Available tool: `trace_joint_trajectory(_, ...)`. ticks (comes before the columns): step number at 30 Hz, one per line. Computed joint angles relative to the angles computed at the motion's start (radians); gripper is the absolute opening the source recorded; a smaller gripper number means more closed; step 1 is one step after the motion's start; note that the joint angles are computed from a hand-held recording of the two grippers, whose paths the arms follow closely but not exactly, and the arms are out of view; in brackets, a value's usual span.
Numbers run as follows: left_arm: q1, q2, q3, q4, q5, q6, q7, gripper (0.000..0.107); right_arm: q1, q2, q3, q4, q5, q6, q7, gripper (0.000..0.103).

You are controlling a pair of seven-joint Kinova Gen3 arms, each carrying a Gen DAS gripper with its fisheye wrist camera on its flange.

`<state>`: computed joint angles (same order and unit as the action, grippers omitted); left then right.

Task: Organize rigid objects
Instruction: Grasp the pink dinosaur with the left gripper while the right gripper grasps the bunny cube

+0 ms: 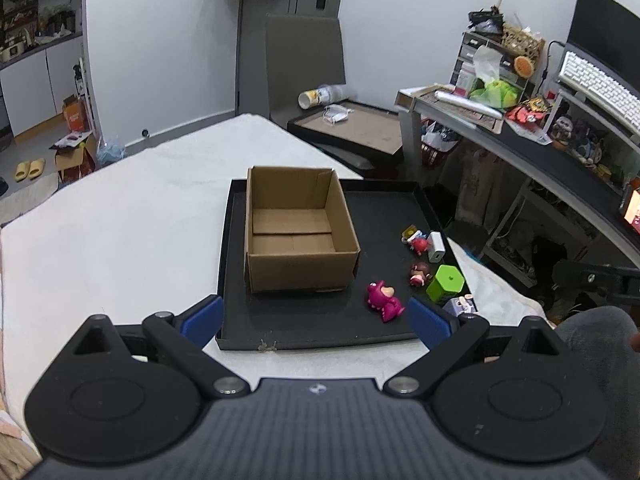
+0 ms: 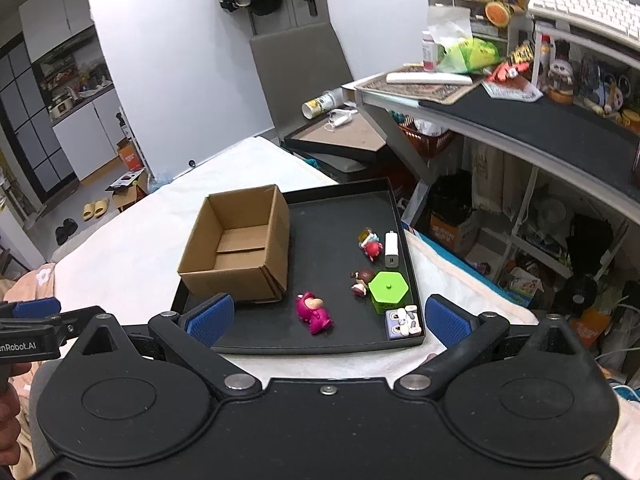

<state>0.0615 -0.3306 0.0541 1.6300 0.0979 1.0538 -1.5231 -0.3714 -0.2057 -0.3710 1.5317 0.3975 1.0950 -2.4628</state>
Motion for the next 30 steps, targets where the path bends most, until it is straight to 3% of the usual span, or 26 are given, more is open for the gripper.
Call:
trace_joint_trajectory(9,-0.006,0.079,0.037,0.002,-0.039,-0.029,0.062,0.098,0.014,0.03,0.074,0.051,-0.052,-0.087,0.025,0.102)
trace_joint_trajectory(13,0.006,0.126,0.051,-0.003,-0.058,-0.032,0.096,0.098,0.023,0.066,0.119,0.056,-0.115,-0.105,0.065,0.096)
trace_joint_trajectory(30,0.061,0.299,0.048,-0.089,-0.066,-0.046,0.175,0.097,0.084,0.233,0.26,-0.062,-0.367,-0.037,0.314,0.078)
